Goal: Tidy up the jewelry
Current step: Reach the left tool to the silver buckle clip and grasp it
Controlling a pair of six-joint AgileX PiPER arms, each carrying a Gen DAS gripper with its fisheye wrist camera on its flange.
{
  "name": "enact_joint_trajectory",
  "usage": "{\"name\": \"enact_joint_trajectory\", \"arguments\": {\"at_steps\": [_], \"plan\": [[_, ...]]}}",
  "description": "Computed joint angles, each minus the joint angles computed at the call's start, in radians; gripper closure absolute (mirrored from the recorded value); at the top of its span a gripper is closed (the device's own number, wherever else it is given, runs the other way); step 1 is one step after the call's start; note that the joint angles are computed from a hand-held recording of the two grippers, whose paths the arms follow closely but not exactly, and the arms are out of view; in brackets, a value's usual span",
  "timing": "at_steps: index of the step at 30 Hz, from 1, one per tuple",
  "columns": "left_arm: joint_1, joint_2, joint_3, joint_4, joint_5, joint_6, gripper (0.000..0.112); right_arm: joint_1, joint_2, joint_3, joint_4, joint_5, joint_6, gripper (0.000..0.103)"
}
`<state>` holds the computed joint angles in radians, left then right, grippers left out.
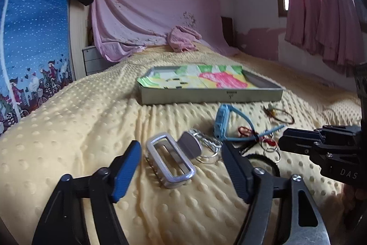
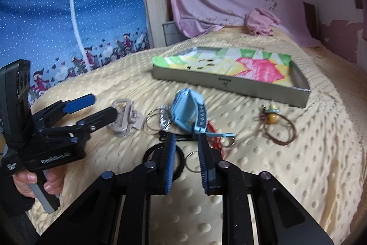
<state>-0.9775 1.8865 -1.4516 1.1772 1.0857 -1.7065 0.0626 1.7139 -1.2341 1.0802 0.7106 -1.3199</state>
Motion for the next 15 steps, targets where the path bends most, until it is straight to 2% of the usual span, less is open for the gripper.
{"name": "enact_joint_trajectory", "arguments": {"at_steps": [6, 12, 15], "plan": [[0.039, 0.003, -0.006, -0.062, -0.035, 0.015, 0.051, 0.057, 0.078, -0.093, -0.167, 0.045, 0.132, 0.088], [0.078, 0.016, -0.026, -0.140, -0.058, 0.057, 0.066, 0.089, 0.128, -0.167, -0.288, 0.074, 0.254, 0.088], [0.077, 0.019, -0.028, -0.142, -0.055, 0.060, 0.066, 0.105, 0.143, -0.193, -0.350, 0.071, 0.317, 0.088]]}}
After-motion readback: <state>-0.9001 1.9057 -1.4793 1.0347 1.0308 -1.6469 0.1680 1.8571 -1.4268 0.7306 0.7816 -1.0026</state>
